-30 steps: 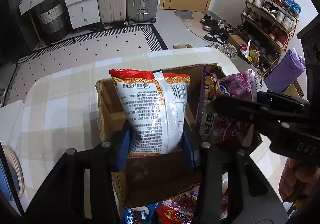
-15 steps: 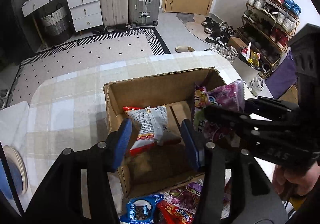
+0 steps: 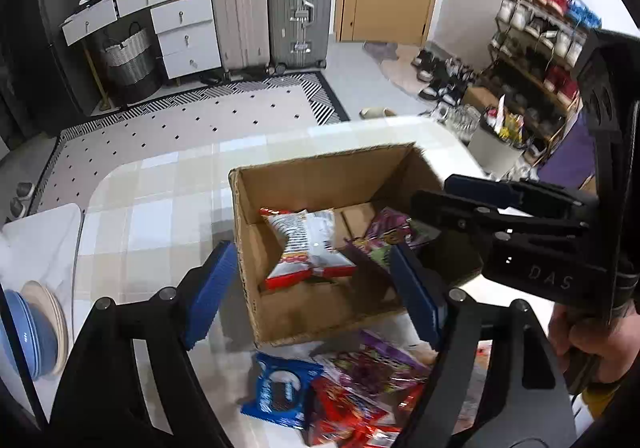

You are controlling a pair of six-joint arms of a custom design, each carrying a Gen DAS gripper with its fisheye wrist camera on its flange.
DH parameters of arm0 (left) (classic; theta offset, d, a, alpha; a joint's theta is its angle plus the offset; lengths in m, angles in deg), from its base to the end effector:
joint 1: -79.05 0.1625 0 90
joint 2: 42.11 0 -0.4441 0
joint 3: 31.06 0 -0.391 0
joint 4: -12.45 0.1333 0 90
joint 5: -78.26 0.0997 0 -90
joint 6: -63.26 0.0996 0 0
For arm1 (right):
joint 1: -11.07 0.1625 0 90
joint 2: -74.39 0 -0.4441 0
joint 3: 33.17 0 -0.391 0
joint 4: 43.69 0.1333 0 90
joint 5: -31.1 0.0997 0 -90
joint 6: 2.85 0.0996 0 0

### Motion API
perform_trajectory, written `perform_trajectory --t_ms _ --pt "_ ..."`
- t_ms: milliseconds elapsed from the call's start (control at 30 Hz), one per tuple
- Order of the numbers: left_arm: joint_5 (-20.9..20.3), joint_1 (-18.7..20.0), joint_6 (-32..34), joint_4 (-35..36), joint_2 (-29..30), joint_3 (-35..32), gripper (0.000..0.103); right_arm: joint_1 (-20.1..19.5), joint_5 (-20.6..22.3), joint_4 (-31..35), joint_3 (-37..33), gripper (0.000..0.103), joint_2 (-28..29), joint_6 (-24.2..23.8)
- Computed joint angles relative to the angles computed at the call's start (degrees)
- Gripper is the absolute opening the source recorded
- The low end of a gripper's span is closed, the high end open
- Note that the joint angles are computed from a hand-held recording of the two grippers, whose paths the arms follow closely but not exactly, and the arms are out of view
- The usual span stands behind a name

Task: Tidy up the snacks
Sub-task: 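Open both grippers to drop the bags into the box, then withdraw both tools from the box back toward the snack pile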

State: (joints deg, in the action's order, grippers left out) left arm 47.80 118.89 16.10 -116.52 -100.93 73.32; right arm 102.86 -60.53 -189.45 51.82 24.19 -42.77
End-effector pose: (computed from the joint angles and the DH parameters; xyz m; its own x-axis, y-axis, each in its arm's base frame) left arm -0.3179 -0.5507 0.2017 -0.7285 -0.1589 -0.6664 0.3362 0.7646 -0.5498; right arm 0.1533 -0.7297 0.2233 -0.7478 -0.6151 0.2500 -0.6637 0.7023 -0.2574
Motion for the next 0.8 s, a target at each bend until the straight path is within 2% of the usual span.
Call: perform_trajectory --t_ms 300,433,500,567,633,667,700,800 --pt "2.0 -7.9 -9.2 8.6 -2.6 0.9 0.079 0.6 4.2 -2.5 11.1 0.049 -11.8 -3.8" --pt "3.5 -12.9 -15.7 13.4 -4.8 2.4 0.081 -0.4 10.1 -2.3 17.3 0.050 -19.5 -4.1" --pt "5.1 -16.5 -21.4 17.0 -6.3 4.1 0.084 -1.1 12.5 -3.4 21.1 0.052 -23.8 -4.9" --pt "6.3 -20.0 -28.4 22.0 -8.0 5.8 0.086 -2.2 15.3 -5.0 25.5 0.059 -28.4 -6.4" --pt "6.8 -22.9 -34.5 26.0 -9.9 7.5 0.091 -3.5 17.3 -8.0 29.9 0.073 -32.4 -8.4" --pt "6.9 -24.6 -38.0 28.5 -10.8 8.2 0.093 -4.4 18.4 -10.5 32.8 0.076 -34.8 -9.7" --pt "7.1 -26.4 -42.3 32.0 -11.6 8.7 0.100 -5.5 19.4 -12.6 35.4 0.082 -36.9 -10.8" --pt "7.5 -31.4 -55.2 44.1 -13.2 9.5 0.103 -9.7 24.5 -13.5 41.2 0.088 -42.6 -14.4"
